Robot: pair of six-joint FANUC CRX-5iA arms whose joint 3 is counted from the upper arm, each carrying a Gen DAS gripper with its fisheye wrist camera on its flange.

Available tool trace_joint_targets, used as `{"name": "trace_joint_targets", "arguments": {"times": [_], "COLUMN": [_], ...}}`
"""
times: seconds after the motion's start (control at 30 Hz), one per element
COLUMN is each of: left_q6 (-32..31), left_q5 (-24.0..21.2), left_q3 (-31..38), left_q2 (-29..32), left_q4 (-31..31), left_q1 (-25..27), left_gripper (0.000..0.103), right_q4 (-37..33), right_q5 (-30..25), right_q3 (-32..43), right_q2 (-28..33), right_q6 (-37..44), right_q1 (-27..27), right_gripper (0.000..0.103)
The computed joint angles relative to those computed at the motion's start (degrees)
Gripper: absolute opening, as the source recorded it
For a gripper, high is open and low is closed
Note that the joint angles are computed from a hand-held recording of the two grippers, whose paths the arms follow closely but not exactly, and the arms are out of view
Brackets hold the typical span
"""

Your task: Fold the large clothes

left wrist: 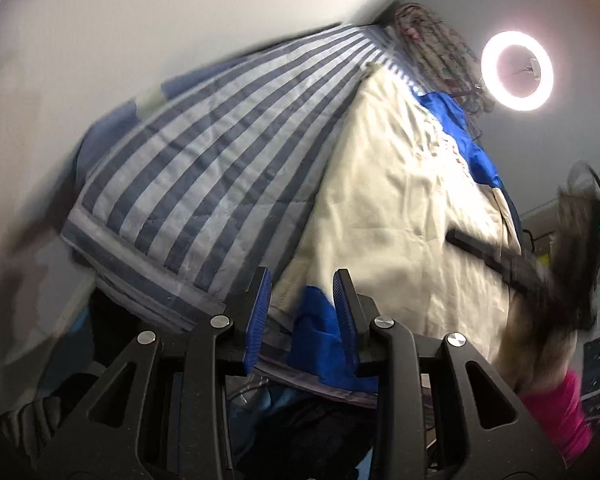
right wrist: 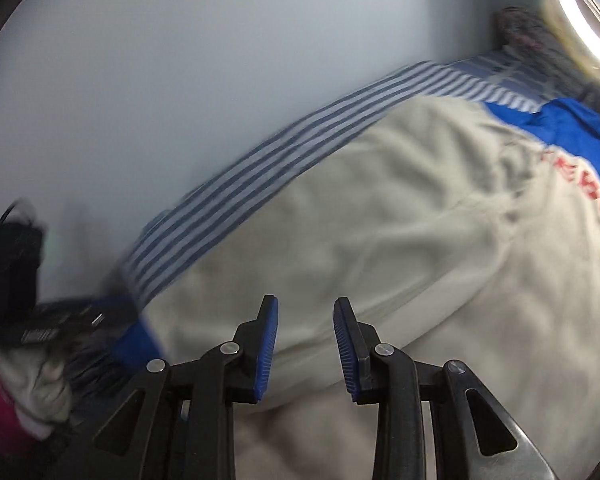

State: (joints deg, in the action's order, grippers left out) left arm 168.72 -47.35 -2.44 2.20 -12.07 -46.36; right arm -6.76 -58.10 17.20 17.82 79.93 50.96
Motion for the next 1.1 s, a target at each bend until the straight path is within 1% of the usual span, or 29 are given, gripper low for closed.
{"name": "trace_joint_targets", "arguments": {"times": [0.03,0.07,0.17,0.2,0.23,0.27,0.33,0.4,0.47,0.53,0.6,0.63,0.67,0.73,0.77,0.8,0.9,0.97,1.03,1.07,1.1], "left_q6": [0.21,-0.06,-0.97,-1.2,-1.55,-2.61,-3.03,-3.35,-3.21,-5.06,-7.71,-8.61,-9.09,-8.16,-8.11,-8.38,-8.99,-8.22,-7.33,-7.64,-7.53], "left_q5": [0.71,2.36,5.57,6.38,7.54,9.03,10.68,11.99,12.02,11.66,10.24,9.66,8.5,6.9,6.29,6.5,7.9,9.33,10.54,9.64,8.94], "left_q3": [-0.79,-2.24,-4.91,-5.48,-6.14,-6.92,-7.51,-7.77,-7.43,-6.63,-5.22,-4.57,-3.4,-1.59,-0.99,-1.04,-2.18,-3.61,-5.26,-4.88,-4.56], "left_q2": [-0.45,-1.3,-2.76,-3.0,-3.17,-3.29,-3.25,-3.06,-2.35,-0.91,0.97,1.67,2.53,3.42,3.71,3.66,3.06,2.08,0.64,0.77,0.93], "left_q4": [0.38,1.29,3.56,4.17,4.98,6.22,6.95,7.24,7.29,8.57,9.58,9.55,8.59,5.72,5.2,5.39,6.56,7.24,7.25,7.02,6.62], "left_q1": [0.31,0.99,2.26,2.5,2.79,3.15,3.31,3.42,3.52,3.81,3.71,3.48,2.92,1.83,1.56,1.52,1.89,2.22,2.36,2.23,2.1], "left_gripper": [0.031,0.031,0.031,0.031,0.032,0.038,0.044,0.047,0.048,0.048,0.048,0.048,0.048,0.048,0.048,0.048,0.048,0.048,0.048,0.048,0.048], "right_q4": [0.06,0.83,7.07,9.46,10.22,10.32,7.75,2.83,0.55,0.77,8.02,9.75,9.98,5.94,3.53,3.15,2.97,3.17,6.02,6.52,5.47], "right_q5": [0.41,0.56,0.11,0.99,2.24,2.15,2.22,4.95,6.3,5.39,3.51,3.13,3.4,2.45,2.3,2.5,3.95,4.59,5.26,5.53,5.86], "right_q3": [-1.83,-3.39,-7.02,-8.76,-9.84,-9.99,-9.8,-11.49,-12.7,-13.02,-14.67,-15.44,-16.01,-15.07,-14.56,-14.64,-15.01,-14.69,-14.89,-14.79,-14.45], "right_q2": [-0.82,-1.13,-0.34,-0.29,-0.78,-1.08,-2.27,-5.58,-7.37,-7.31,-6.05,-6.1,-6.5,-7.32,-7.87,-8.33,-9.41,-9.03,-8.38,-8.04,-7.66], "right_q6": [0.13,0.05,-3.65,-5.51,-6.14,-7.12,-8.62,-7.62,-6.5,-5.73,-7.84,-8.31,-8.39,-6.87,-6.0,-6.25,-7.8,-8.7,-11.03,-11.63,-11.9], "right_q1": [1.53,3.14,7.12,8.1,8.32,8.42,7.62,6.7,6.89,8.42,11.86,12.66,12.87,11.39,10.17,9.76,8.45,7.85,8.06,7.85,7.16], "right_gripper": [0.03,0.03,0.03,0.03,0.03,0.03,0.031,0.033,0.035,0.035,0.037,0.037,0.037,0.037,0.036,0.036,0.037,0.037,0.037,0.037,0.037]}}
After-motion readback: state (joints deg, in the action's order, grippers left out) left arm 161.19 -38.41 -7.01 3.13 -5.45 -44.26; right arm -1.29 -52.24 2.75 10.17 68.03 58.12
